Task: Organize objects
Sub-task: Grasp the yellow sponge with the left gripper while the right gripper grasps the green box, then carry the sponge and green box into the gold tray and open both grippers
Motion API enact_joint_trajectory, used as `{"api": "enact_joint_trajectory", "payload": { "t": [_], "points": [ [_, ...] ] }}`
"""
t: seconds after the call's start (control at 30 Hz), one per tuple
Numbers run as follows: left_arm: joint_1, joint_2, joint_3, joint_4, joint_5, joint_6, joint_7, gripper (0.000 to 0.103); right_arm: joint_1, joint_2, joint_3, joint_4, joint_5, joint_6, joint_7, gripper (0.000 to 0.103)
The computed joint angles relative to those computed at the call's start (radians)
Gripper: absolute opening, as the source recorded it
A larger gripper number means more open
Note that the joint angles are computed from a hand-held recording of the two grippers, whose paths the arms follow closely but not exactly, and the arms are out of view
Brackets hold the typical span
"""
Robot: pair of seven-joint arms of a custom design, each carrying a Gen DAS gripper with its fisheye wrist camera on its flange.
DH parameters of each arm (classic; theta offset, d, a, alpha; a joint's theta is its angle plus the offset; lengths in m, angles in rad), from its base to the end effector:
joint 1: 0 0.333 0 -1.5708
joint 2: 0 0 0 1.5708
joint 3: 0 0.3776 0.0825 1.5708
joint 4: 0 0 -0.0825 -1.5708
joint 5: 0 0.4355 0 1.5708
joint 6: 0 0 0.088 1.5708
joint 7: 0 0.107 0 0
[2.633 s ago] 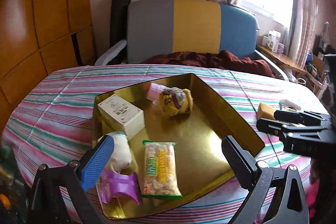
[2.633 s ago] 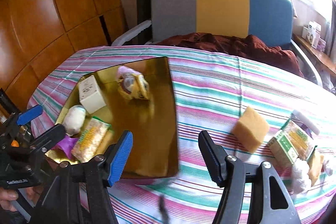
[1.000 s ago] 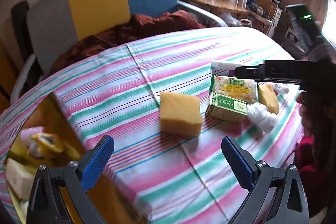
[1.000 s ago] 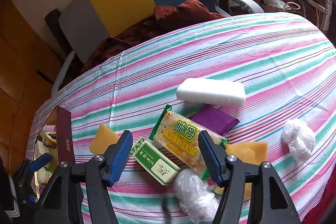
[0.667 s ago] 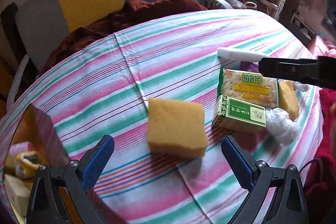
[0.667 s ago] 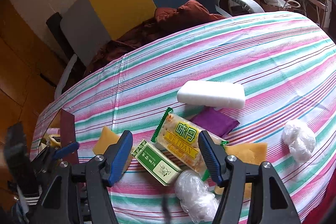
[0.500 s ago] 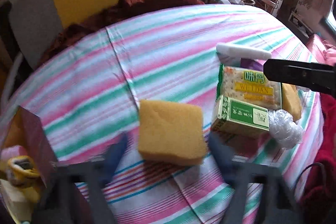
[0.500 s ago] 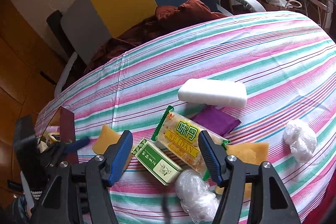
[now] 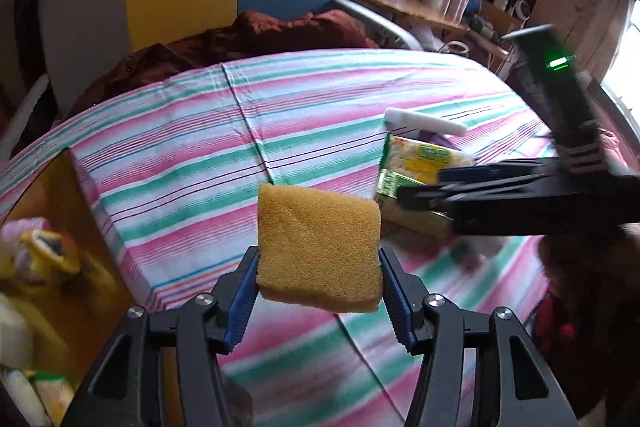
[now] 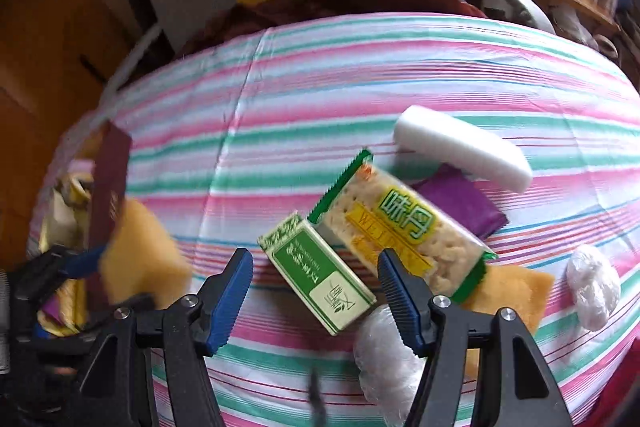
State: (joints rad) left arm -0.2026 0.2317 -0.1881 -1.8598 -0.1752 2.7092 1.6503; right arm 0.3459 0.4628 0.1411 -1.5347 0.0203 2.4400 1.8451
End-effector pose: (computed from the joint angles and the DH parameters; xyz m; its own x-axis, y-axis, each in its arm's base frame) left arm 0.6708 -0.2580 0.5022 -0.3518 -0.9242 0.1484 -0.7901 0.2082 -0.5766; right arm 0.7144 0.3552 0.4728 0.2065 -0.9589 -0.1946 -0.9126 -0.1170 -0.3917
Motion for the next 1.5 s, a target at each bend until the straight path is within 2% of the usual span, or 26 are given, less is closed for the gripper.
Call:
{"api": "enact_joint_trajectory", "payload": {
  "t": [0.03,0.07,0.1,0.2,0.3,0.47,0.6,0.7,0.83,1.0,1.07,1.3,1.37,1.5],
  "points": [
    [0.010,-0.019,-0.009,-0.021,-0.026,0.009,0.017,0.059,0.009,0.005,-0.005,0.007,-0.018,-0.013,-0.002,0.066],
    [0.018,-0.028,-0.015,-0.032,-0.049,0.013,0.033,0.059,0.019,0.014,-0.010,0.018,-0.040,-0.033,-0.006,0.060],
    [0.026,-0.050,-0.020,-0.056,-0.078,0.019,0.047,0.059,0.026,0.021,-0.013,0.029,-0.054,-0.053,-0.009,0.046],
    [0.040,-0.100,-0.023,-0.111,-0.141,0.038,0.074,0.060,0.041,0.035,-0.019,0.046,-0.088,-0.091,-0.022,0.031],
    [0.050,-0.153,-0.013,-0.167,-0.188,0.065,0.075,0.060,0.052,0.025,-0.025,0.029,-0.114,-0.067,-0.016,0.030],
    [0.074,-0.247,0.015,-0.265,-0.244,0.123,0.054,0.060,0.028,-0.019,-0.005,-0.034,-0.083,0.047,-0.036,0.030],
    [0.131,-0.324,0.041,-0.357,-0.133,0.184,-0.100,0.060,0.010,-0.035,0.027,-0.052,-0.022,0.103,-0.062,0.030],
    [0.202,-0.357,0.042,-0.406,-0.007,0.194,-0.249,0.060,-0.004,-0.039,0.068,-0.047,0.053,0.133,-0.111,0.030],
    [0.268,-0.380,0.050,-0.449,0.082,0.203,-0.365,0.060,-0.001,-0.024,0.133,0.002,0.155,0.149,-0.210,0.030],
    [0.314,-0.383,0.059,-0.472,0.126,0.217,-0.416,0.062,0.075,0.064,0.158,0.165,0.179,0.061,-0.300,0.030],
    [0.313,-0.379,0.068,-0.475,0.118,0.231,-0.408,0.063,0.121,0.120,0.147,0.255,0.162,0.006,-0.299,0.030],
    [0.314,-0.359,0.075,-0.475,0.114,0.248,-0.407,0.079,0.274,0.331,0.075,0.589,0.081,-0.188,-0.209,0.033],
    [0.310,-0.372,0.078,-0.490,0.098,0.257,-0.395,0.082,0.288,0.341,0.070,0.600,0.073,-0.192,-0.209,0.035],
    [0.369,-0.403,0.029,-0.523,0.204,0.283,-0.487,0.085,0.301,0.325,0.065,0.571,0.059,-0.181,-0.221,0.044]
  ]
}}
